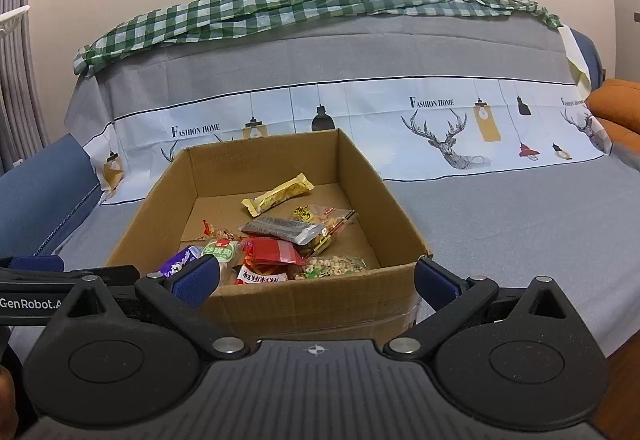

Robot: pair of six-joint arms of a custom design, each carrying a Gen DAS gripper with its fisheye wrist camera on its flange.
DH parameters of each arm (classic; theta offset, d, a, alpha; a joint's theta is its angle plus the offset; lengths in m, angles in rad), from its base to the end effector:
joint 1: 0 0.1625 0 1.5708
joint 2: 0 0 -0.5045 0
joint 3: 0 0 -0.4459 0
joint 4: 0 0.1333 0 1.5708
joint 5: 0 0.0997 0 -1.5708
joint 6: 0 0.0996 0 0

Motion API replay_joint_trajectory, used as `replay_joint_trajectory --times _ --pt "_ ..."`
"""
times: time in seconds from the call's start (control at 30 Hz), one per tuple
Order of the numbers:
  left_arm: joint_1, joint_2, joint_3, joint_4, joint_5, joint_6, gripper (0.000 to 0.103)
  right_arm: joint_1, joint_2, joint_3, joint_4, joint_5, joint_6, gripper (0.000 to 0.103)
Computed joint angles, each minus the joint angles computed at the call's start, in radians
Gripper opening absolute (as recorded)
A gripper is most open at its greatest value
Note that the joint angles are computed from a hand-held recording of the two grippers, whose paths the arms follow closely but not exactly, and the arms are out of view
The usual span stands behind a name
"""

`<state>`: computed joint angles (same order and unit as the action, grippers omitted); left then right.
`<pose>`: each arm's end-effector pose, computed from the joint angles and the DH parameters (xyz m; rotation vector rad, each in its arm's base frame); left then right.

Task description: Organize snacks

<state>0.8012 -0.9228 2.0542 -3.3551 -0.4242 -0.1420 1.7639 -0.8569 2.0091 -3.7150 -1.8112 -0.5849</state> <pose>-0.2554 -0.5856 0.1892 0.2084 2.1070 -1.2167 0.2317 -0.6140 0.1670 0.7800 -2.3246 1.2412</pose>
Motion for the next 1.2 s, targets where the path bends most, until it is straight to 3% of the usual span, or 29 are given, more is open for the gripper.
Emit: replay_joint_trajectory --times 0.67,1.2 --pt "0.002 -0.011 0.004 0.038 0.006 -0.036 0.103 0.004 0.008 -0.001 -0.008 -0.012 -0.012 0.102" --pt "0.001 -0.002 0.001 0.019 0.002 -0.002 0.103 0.007 0.013 0.000 -0.013 -0.019 -0.018 0.102"
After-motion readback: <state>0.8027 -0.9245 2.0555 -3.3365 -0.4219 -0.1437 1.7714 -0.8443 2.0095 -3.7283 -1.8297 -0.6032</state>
